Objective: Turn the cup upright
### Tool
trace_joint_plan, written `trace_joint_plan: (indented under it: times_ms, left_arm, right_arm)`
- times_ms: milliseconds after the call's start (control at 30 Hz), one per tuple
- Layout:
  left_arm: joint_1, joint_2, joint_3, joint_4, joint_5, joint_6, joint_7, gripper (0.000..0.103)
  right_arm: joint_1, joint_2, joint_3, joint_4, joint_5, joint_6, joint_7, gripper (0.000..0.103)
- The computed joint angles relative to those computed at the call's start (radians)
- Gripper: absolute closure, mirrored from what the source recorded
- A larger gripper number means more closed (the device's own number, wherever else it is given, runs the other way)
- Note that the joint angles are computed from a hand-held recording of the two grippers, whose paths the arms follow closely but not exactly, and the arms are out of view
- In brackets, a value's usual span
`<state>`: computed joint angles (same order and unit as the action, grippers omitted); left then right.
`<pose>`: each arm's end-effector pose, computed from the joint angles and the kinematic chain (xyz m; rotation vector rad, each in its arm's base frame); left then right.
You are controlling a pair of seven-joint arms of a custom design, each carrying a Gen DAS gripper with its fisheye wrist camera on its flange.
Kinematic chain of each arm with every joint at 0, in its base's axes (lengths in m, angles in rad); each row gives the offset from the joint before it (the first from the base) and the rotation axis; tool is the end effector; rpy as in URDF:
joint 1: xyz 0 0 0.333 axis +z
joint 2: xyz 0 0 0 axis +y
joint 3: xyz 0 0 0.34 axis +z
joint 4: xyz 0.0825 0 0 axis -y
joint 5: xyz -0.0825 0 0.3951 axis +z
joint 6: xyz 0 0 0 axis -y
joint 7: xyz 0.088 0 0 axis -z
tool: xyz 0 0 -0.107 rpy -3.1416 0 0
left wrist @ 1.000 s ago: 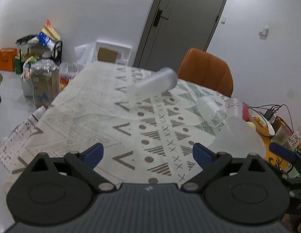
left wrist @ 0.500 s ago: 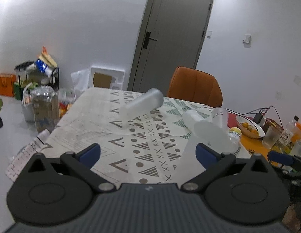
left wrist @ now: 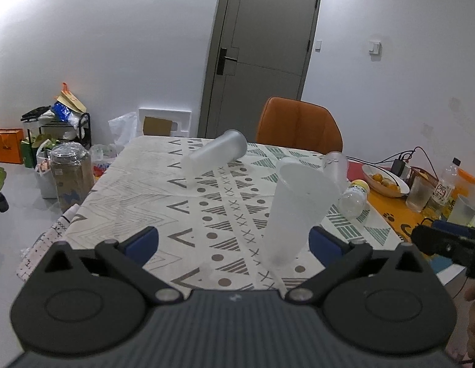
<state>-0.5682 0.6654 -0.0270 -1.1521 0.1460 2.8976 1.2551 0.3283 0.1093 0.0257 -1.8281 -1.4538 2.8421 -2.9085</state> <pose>0.6737 -0.4564 0.5599 -1.3325 1.9762 -1.3088 0.5819 0.2699 0.5573 -1.3006 1.5920 -0.8401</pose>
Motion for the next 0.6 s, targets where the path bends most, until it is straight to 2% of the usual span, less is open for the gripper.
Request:
trace_joint_plan:
  times_ms: [100,600]
  left_arm:
    - [0.000,-0.020,0.002,-0.036,0.004,0.015,0.000,0.000]
    - [-0.012,-0.025,0.030,-0.044,0.038,0.015,-0.031,0.000]
  right_arm:
    - [0.003,0.000,0.002,0.000,-0.002,-0.006,-0.002,0.000]
    - [0.016,0.020,-0.006,0.010,0.018,0.013,-0.026,0.000]
